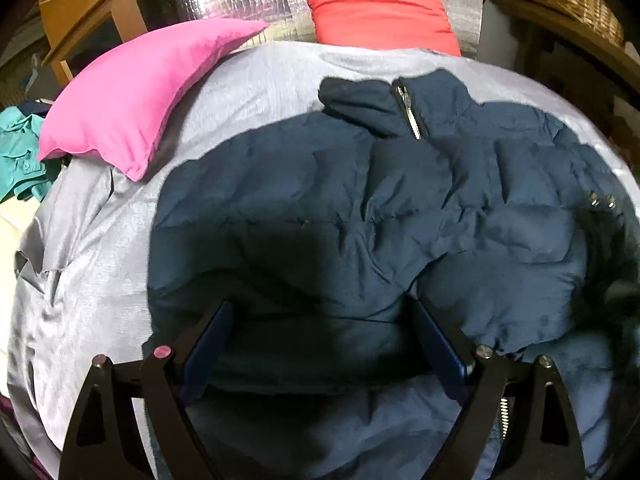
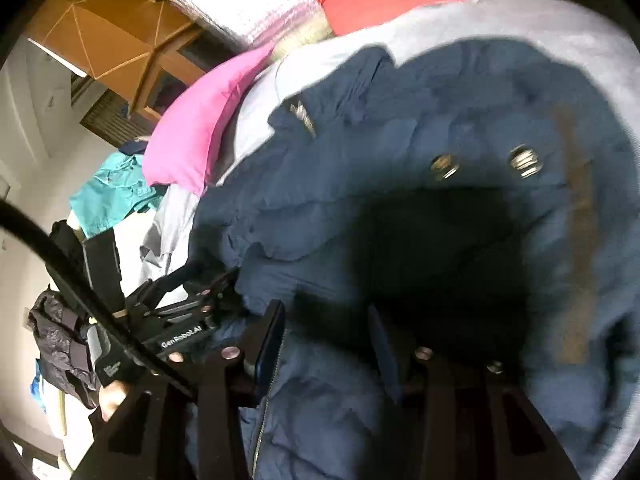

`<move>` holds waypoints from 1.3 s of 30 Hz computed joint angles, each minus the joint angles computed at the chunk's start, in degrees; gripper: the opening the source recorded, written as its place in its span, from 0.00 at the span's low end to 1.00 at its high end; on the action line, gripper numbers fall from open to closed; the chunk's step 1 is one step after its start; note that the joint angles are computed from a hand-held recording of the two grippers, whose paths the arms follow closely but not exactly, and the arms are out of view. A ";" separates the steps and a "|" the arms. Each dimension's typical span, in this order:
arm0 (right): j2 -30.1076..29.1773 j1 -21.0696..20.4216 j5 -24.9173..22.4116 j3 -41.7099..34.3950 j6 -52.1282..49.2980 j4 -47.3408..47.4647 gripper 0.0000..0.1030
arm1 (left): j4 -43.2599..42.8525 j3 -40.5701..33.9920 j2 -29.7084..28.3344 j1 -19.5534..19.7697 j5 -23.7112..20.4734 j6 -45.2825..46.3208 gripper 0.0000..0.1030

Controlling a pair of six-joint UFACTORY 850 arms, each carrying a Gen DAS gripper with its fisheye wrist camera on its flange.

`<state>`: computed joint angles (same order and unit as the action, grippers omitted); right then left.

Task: Fold large clothes

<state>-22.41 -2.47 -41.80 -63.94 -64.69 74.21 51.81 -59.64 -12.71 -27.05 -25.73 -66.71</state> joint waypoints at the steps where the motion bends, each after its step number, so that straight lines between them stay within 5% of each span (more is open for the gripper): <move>1: 1.16 -1.13 0.23 0.94 -1.47 1.63 0.47 | 0.78 0.31 0.64 0.10 -0.01 -0.81 0.89; 7: 4.10 -10.17 -0.16 4.12 -7.17 14.89 0.55 | 9.21 2.86 4.43 2.28 -2.62 -11.89 0.89; 12: 0.34 -14.00 -2.35 2.08 -6.52 22.39 0.56 | 6.03 3.13 4.27 5.53 -3.65 -12.62 0.89; 19: -6.18 -12.24 -3.58 -4.32 -2.44 20.03 0.54 | 0.77 1.26 1.03 5.70 -4.16 -6.10 0.89; 25: -10.35 -9.53 0.73 -8.89 4.12 14.95 0.18 | 0.18 0.20 -0.47 5.68 -4.25 -4.82 0.89; 30: -8.07 -8.09 4.68 -7.67 -1.49 17.87 0.17 | 2.45 0.34 -0.13 5.13 -5.29 -7.35 0.89; 33: -9.00 -7.59 6.72 -8.34 3.53 12.73 0.18 | 0.70 -0.39 -1.44 5.04 -6.10 -5.07 0.89; 36: -7.16 -7.72 6.90 -7.56 5.13 10.78 0.22 | 0.13 -0.26 -0.90 5.09 -6.09 -4.34 0.89; 39: -3.01 -7.86 9.35 -4.33 -1.26 14.64 0.53 | 1.49 0.93 1.18 4.93 -5.31 -6.57 0.89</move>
